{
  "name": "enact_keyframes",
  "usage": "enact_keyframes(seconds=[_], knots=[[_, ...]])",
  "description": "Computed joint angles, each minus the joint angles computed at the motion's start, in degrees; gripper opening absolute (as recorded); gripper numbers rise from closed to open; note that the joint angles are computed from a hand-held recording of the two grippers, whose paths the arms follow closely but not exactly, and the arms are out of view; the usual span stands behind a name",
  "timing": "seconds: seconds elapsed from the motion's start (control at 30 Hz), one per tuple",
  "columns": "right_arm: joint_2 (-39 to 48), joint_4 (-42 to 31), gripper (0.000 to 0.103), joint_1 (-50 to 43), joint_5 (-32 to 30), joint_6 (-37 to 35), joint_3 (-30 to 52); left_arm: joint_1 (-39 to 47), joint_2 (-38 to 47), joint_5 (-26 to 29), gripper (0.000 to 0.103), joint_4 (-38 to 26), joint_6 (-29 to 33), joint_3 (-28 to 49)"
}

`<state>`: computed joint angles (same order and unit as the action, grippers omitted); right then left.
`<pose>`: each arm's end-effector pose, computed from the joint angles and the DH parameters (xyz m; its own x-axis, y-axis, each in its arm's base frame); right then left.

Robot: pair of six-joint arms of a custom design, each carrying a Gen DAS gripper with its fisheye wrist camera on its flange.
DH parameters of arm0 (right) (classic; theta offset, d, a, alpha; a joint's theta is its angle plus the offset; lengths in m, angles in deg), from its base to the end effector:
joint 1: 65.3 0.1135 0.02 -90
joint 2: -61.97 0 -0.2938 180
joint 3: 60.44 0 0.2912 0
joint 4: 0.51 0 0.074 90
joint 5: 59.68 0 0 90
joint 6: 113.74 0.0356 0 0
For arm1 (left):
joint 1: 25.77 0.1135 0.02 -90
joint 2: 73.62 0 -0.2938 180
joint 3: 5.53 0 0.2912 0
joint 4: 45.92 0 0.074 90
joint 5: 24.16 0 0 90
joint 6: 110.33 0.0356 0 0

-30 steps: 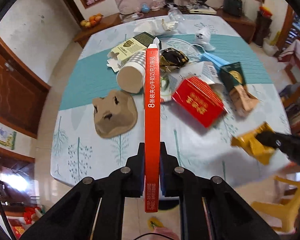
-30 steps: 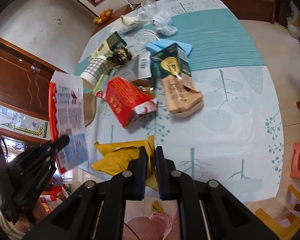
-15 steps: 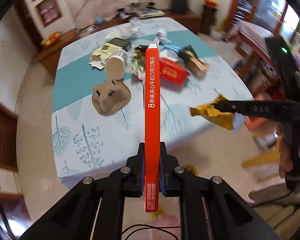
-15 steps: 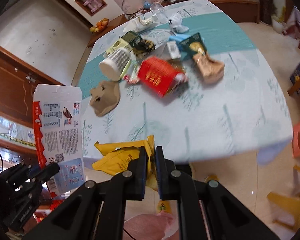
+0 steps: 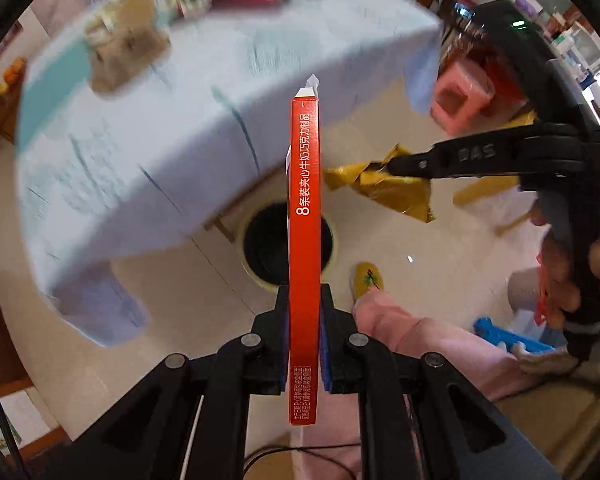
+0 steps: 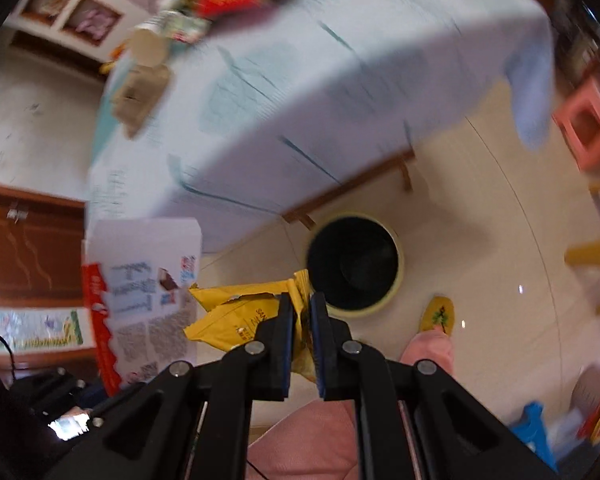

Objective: Collect trash
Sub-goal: 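Carry both items to the black bin and open both tools over it, then raise both tools back toward the table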

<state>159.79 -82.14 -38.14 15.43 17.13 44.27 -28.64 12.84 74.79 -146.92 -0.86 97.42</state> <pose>0.3318 0.1805 0.3349 -0.9771 0.2094 -0.0368 0.1826 0.9150 0.3597 0.2909 -0.0201 0.3807 -0.9159 0.3756 -0.1418 0.3920 0.9129 -0.1141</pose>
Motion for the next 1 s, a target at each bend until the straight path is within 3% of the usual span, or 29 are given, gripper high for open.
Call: enact_keyframes(seconds=[0.2,0.47,0.53,0.6,0.7,0.83,1.0], knots=[[0.14,13.35,0.008,0.25,0.39,8.57,-15.97,-2.93,4.38,0.61,0.009,15.32,-4.83,-19.74],[11.83,33.88,0.012,-1.13,-1.14,13.32,-26.88,-5.47,20.14,-4.44,0.010,40.61,-9.39,-29.86],[15.15,39.32,0.014,-2.09,-2.60,15.24,-28.26,-5.54,23.58,-5.54,0.015,45.26,-9.66,-29.99],[18.30,45.30,0.030,-3.11,-5.76,17.37,-29.65,-5.64,25.33,-6.77,0.037,50.27,-9.61,-31.01],[22.10,50.24,0.041,-3.83,-8.19,18.80,-29.95,-5.13,26.81,-7.80,0.057,54.98,-10.02,-31.24],[23.07,51.41,0.042,-3.58,-8.07,17.59,-29.86,-3.60,27.05,-8.29,0.057,57.69,-11.52,-31.89],[20.98,47.68,0.042,-2.92,-5.73,11.50,-28.77,-3.19,22.89,-8.29,0.057,58.70,-13.22,-34.81]])
